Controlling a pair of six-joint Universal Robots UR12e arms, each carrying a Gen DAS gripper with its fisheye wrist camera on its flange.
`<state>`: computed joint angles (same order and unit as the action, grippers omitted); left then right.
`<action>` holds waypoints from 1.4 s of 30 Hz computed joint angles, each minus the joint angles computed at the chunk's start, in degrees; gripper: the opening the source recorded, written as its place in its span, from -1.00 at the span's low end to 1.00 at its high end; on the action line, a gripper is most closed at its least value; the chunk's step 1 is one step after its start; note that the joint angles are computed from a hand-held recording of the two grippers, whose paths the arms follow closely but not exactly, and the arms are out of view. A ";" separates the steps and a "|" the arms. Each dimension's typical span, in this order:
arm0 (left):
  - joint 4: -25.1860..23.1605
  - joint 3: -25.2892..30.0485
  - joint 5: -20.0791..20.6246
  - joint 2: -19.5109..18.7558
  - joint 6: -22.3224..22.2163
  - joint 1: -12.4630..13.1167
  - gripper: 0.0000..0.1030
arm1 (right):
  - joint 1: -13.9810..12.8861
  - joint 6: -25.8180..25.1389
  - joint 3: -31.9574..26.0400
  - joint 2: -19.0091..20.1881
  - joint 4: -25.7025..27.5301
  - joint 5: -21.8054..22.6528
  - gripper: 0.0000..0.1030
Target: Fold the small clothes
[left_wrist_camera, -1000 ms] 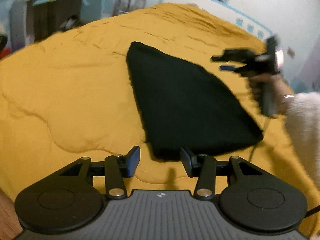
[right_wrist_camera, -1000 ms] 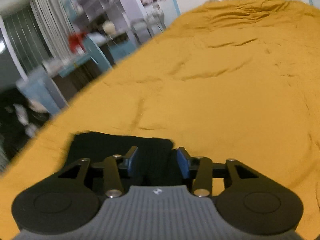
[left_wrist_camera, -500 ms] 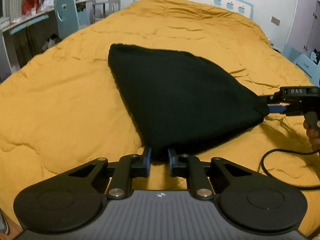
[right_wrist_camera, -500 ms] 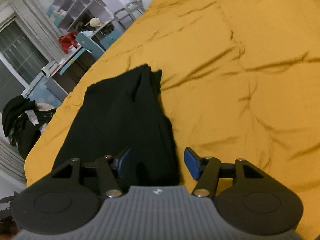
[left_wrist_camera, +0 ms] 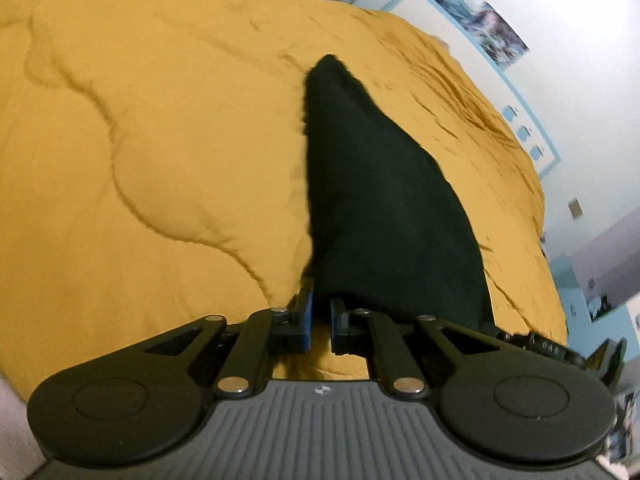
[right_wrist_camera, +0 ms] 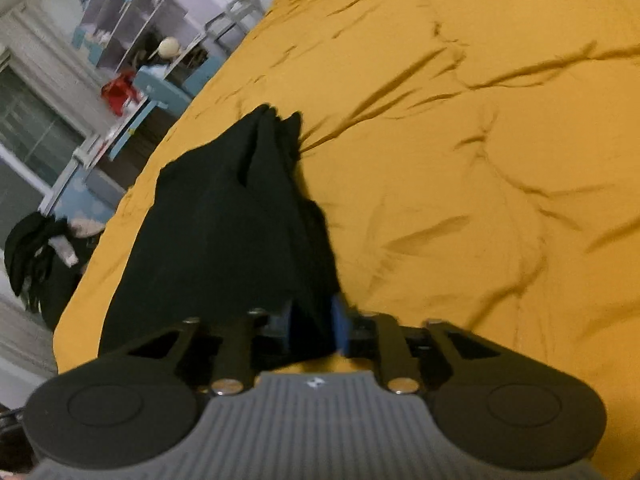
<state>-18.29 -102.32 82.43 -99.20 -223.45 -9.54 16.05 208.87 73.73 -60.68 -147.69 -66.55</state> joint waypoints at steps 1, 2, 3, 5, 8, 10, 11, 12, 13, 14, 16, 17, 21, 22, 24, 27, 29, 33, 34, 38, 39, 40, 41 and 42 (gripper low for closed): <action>-0.63 0.06 0.02 0.29 0.84 -0.02 -0.81 | 0.04 0.71 0.17 -0.10 -0.50 -0.41 -0.32; -1.23 0.13 0.36 0.69 1.51 -0.14 -0.81 | -0.02 1.45 0.76 -0.47 -1.63 -0.45 -0.30; -2.21 0.28 1.30 1.26 2.44 -0.37 -0.81 | 0.01 2.08 1.33 -0.92 -2.92 -1.06 -0.30; -3.29 0.51 3.89 2.05 4.14 -0.97 -0.80 | 0.14 2.17 2.43 -1.82 -5.89 -2.00 -0.30; -0.44 0.99 5.13 2.01 5.76 -1.46 -0.80 | 0.46 1.84 2.66 -2.30 -9.72 -1.11 -0.26; 1.96 1.83 3.79 1.09 7.42 -1.54 -0.72 | 1.04 -1.18 2.38 -2.43 -10.94 -0.92 -0.16; 2.40 2.21 3.59 0.56 7.94 -1.68 -0.71 | 1.43 -3.38 2.00 -2.33 -10.62 -0.96 -0.12; 2.37 2.84 3.17 -0.17 8.49 -1.77 -0.71 | 1.89 -5.50 1.59 -2.17 -9.98 -1.30 -0.12; 1.95 3.39 2.85 -0.82 8.82 -1.82 -0.71 | 2.18 -6.78 1.27 -1.96 -9.23 -1.33 -0.12; 0.90 4.02 2.68 -1.53 9.21 -1.84 -0.71 | 2.42 -7.22 0.93 -1.73 -8.16 -1.46 -0.12; -2.66 5.02 3.71 -2.46 9.18 -2.07 -0.71 | 2.82 -6.91 0.68 -1.36 -6.97 -2.76 -0.12; -3.44 5.02 4.13 -2.66 9.02 -2.14 -0.71 | 3.01 -6.74 0.52 -1.27 -5.67 -3.94 -0.12; -3.88 4.85 4.85 -3.12 9.76 -2.38 -0.71 | 2.96 -6.04 0.29 -0.80 -3.57 -4.05 -0.14; -4.00 4.89 4.85 -3.21 9.58 -2.40 -0.71 | 3.00 -6.34 0.09 -0.64 -3.15 -4.12 -0.14; -4.01 4.86 4.27 -3.13 8.98 -2.26 -0.69 | 3.18 -6.67 -0.41 -0.24 -2.21 -4.47 -0.14; -4.54 5.36 3.03 -2.87 7.56 -2.08 -0.53 | 3.43 -7.03 -1.02 0.02 -1.57 -5.06 -0.09; -4.39 5.30 3.72 -2.06 7.66 -2.36 -0.34 | 3.67 -7.13 -1.56 -0.12 -0.54 -5.79 -0.01; -7.78 7.86 8.52 -1.59 10.85 -4.56 0.09 | 4.01 -7.26 -1.81 -1.36 0.18 -5.86 0.23; -8.70 8.45 9.32 -1.50 11.38 -5.01 0.15 | 4.17 -7.93 -2.14 -1.79 1.18 -5.71 0.23; -16.38 12.18 16.06 -1.32 13.69 -7.82 0.16 | 5.57 -10.75 -3.33 -3.55 4.57 -10.18 0.49; -17.33 12.81 17.62 -1.31 14.14 -8.42 0.16 | 6.02 -11.66 -3.73 -3.89 5.58 -11.83 0.49; -18.22 13.32 18.97 -1.22 14.44 -9.00 0.16 | 6.48 -13.19 -4.14 -4.31 6.47 -13.47 0.50; -19.01 13.76 19.73 -1.16 14.52 -9.38 0.16 | 6.83 -14.24 -4.27 -4.69 6.80 -14.68 0.54; -19.63 14.05 19.92 -1.04 14.37 -9.64 0.16 | 7.20 -15.02 -4.42 -5.02 7.00 -16.01 0.60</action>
<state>-37.93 -88.27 102.36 -100.24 -209.08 -19.18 23.25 193.85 69.31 -65.71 -140.69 -82.55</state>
